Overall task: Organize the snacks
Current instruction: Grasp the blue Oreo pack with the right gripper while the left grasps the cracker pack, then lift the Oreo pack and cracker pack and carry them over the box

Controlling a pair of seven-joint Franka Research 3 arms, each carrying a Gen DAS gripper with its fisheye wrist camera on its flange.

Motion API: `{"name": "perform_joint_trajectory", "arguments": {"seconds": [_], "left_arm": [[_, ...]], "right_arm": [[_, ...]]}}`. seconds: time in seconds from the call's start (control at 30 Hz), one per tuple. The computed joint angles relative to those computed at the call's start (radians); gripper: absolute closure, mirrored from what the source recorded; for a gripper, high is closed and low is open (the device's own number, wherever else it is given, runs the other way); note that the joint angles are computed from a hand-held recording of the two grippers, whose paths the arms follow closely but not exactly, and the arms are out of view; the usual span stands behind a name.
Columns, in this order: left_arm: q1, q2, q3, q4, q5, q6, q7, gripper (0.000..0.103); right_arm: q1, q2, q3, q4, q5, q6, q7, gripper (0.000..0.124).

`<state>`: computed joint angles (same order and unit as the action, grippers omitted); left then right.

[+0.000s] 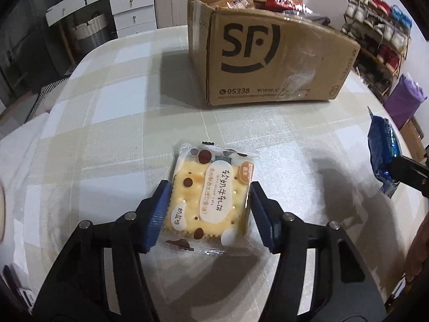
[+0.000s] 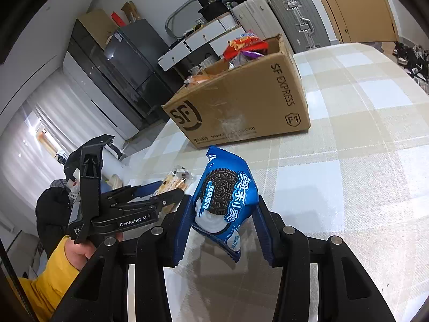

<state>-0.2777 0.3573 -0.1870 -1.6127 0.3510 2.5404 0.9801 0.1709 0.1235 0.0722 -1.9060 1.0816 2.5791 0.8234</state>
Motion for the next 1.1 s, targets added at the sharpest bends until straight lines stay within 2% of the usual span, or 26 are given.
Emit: {"name": "perform_joint_trajectory", "arguments": {"seconds": [0.13, 0.4, 0.67, 0.77, 0.87, 1.1], "left_arm": [[-0.008, -0.073, 0.014, -0.082, 0.039, 0.069, -0.076, 0.047], [0.0, -0.236, -0.011, -0.209, 0.078, 0.163, -0.146, 0.047], [0.024, -0.324, -0.026, -0.217, 0.085, 0.215, -0.175, 0.047], [0.025, -0.331, -0.032, -0.16, 0.112, 0.205, -0.169, 0.047], [0.025, -0.307, -0.038, -0.071, 0.072, 0.192, -0.112, 0.047], [0.0, -0.172, -0.031, 0.229, 0.061, 0.098, -0.04, 0.046]], "right_arm": [[0.005, -0.039, 0.001, -0.028, 0.02, 0.02, -0.028, 0.079], [0.034, -0.133, -0.017, -0.086, 0.05, 0.048, -0.067, 0.079], [0.067, -0.218, -0.045, -0.084, 0.045, 0.067, -0.087, 0.079], [0.068, -0.215, -0.059, -0.029, 0.014, 0.042, -0.056, 0.079], [0.06, -0.186, -0.063, 0.06, -0.048, 0.032, -0.006, 0.079], [0.036, -0.065, -0.043, 0.31, -0.216, 0.007, 0.099, 0.079]]}}
